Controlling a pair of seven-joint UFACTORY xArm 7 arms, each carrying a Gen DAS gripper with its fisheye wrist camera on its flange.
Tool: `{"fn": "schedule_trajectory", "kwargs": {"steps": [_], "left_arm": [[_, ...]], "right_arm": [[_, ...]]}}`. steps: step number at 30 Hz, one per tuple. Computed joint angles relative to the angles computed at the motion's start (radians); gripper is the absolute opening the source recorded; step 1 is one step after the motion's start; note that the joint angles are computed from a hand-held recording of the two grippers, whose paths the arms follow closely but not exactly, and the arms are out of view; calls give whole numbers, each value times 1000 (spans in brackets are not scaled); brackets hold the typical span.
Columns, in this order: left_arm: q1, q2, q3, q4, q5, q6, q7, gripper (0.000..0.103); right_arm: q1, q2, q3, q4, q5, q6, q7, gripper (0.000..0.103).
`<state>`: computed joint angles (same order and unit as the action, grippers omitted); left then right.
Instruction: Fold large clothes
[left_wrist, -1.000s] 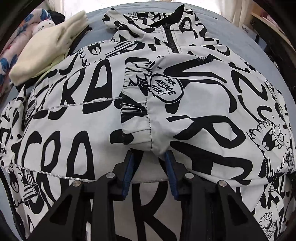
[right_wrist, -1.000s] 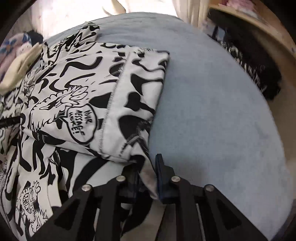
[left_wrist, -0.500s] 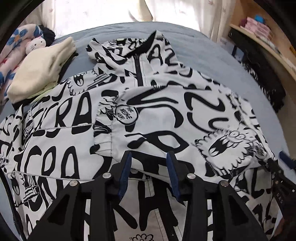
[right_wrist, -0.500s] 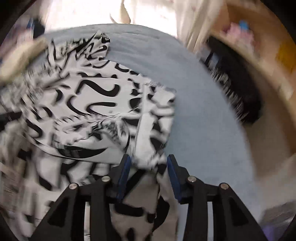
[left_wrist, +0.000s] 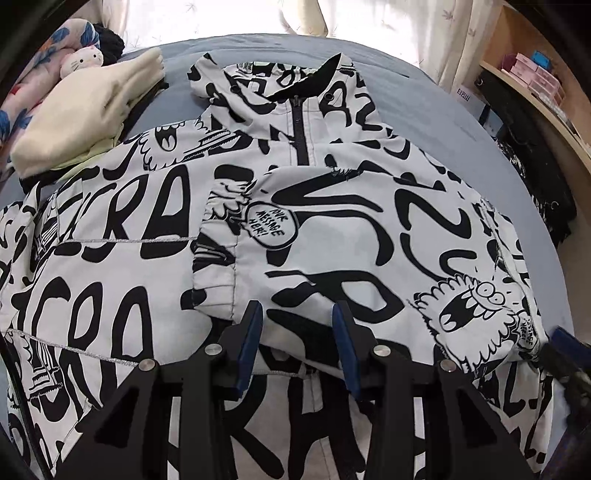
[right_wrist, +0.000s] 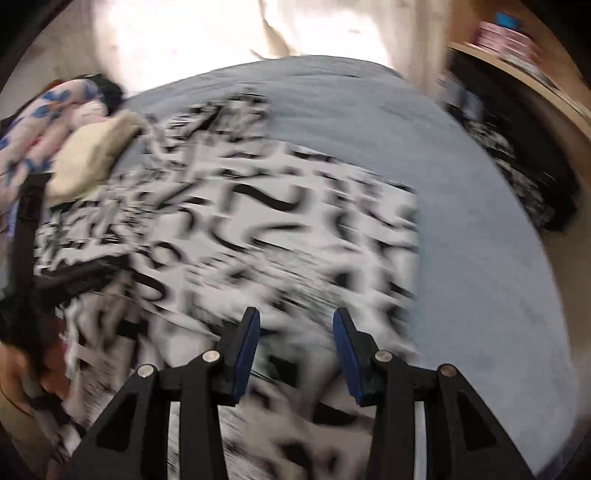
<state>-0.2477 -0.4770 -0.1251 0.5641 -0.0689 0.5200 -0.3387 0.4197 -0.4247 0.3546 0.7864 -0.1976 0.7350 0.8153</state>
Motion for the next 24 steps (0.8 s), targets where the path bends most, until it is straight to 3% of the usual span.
{"fn": "schedule_trajectory", "kwargs": {"steps": [5, 7, 9, 10, 11, 13, 14, 16, 18, 21, 24], "left_arm": [[-8, 27, -8, 6, -4, -36, -11, 38], [-19, 65, -6, 15, -9, -39, -3, 38], [-22, 96, -7, 18, -5, -41, 6, 38], [-10, 112, -17, 17, 18, -44, -2, 41], [-7, 115, -18, 10, 26, -54, -2, 43], [-22, 113, 7, -15, 5, -98, 35, 44], [-25, 110, 11, -21, -2, -108, 44, 44], [-17, 107, -2, -26, 12, -115, 36, 44], [2, 105, -27, -25, 47, -113, 8, 44], [5, 95, -30, -29, 66, -110, -5, 44], [4, 85, -26, -33, 71, -109, -7, 44]], "right_arm": [[63, 196, -61, 41, 147, -194, -97, 41], [50, 222, -68, 29, 149, -177, -72, 41], [16, 186, -62, -20, 81, -135, 5, 38], [-3, 149, -57, -52, 43, -118, 45, 33], [-19, 105, -59, -89, 19, -110, 70, 14], [-54, 4, -69, -167, 1, -71, 119, 12], [-50, -49, -101, -222, 35, -109, 105, 4], [-28, -110, -158, -294, 131, -174, 61, 0], [-48, -107, -134, -294, 147, -179, 65, 0], [-96, -63, -57, -237, 83, -121, 107, 2], [-103, -36, -28, -209, 39, -96, 141, 4]]}}
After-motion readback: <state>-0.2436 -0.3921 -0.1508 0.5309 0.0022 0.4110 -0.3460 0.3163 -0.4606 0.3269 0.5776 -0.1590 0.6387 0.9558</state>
